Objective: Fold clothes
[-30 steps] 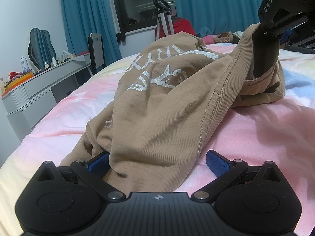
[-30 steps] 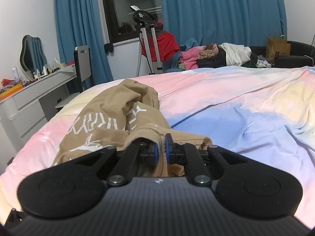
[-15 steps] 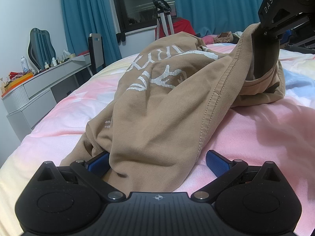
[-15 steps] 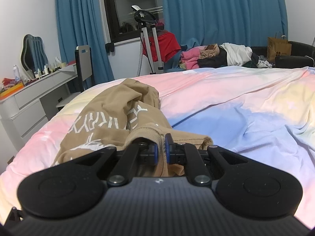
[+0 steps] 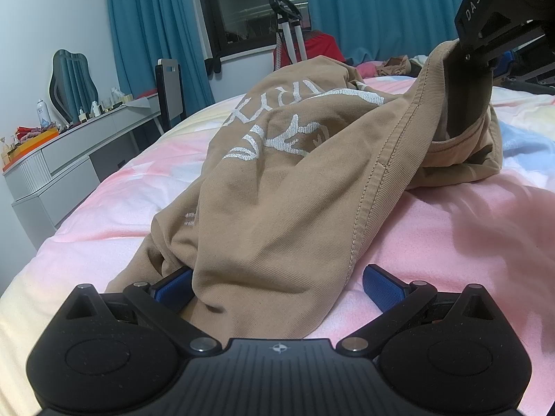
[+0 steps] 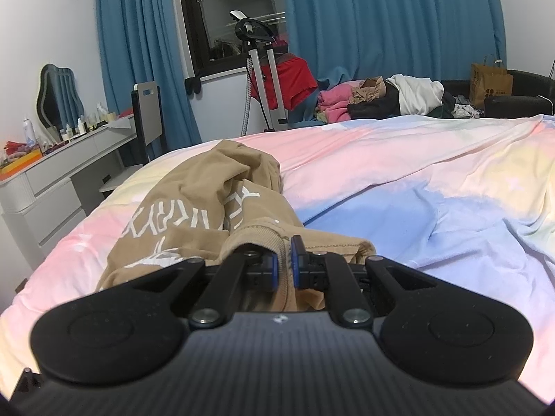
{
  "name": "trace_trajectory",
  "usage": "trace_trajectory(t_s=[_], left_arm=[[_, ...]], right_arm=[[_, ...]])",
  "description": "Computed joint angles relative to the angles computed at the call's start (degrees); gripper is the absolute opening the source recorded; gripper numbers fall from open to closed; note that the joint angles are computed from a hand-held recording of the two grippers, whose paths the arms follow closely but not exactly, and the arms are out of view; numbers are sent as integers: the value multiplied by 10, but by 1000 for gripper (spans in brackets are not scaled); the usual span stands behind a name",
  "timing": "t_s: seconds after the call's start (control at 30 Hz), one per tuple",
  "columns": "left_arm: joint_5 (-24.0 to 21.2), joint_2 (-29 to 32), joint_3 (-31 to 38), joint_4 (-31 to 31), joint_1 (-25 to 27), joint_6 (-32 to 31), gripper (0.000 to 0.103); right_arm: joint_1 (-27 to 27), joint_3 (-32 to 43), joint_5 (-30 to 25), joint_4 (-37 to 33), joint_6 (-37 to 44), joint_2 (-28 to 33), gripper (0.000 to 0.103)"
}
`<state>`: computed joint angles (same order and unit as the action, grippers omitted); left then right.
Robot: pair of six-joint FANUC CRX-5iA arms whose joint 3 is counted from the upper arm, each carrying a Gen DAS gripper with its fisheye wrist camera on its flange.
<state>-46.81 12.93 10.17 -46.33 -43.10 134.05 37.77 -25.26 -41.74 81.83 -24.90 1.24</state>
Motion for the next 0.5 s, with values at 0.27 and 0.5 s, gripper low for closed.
trace_trajectory(t_s=[0.27, 0.5], left_arm=[[0, -2, -2, 0, 0, -1, 103], [0, 0, 0, -6, -2, 3, 103]], right_arm=[[0, -4, 10, -15, -7, -7, 10], [-15, -18, 40, -1, -50, -22, 10]])
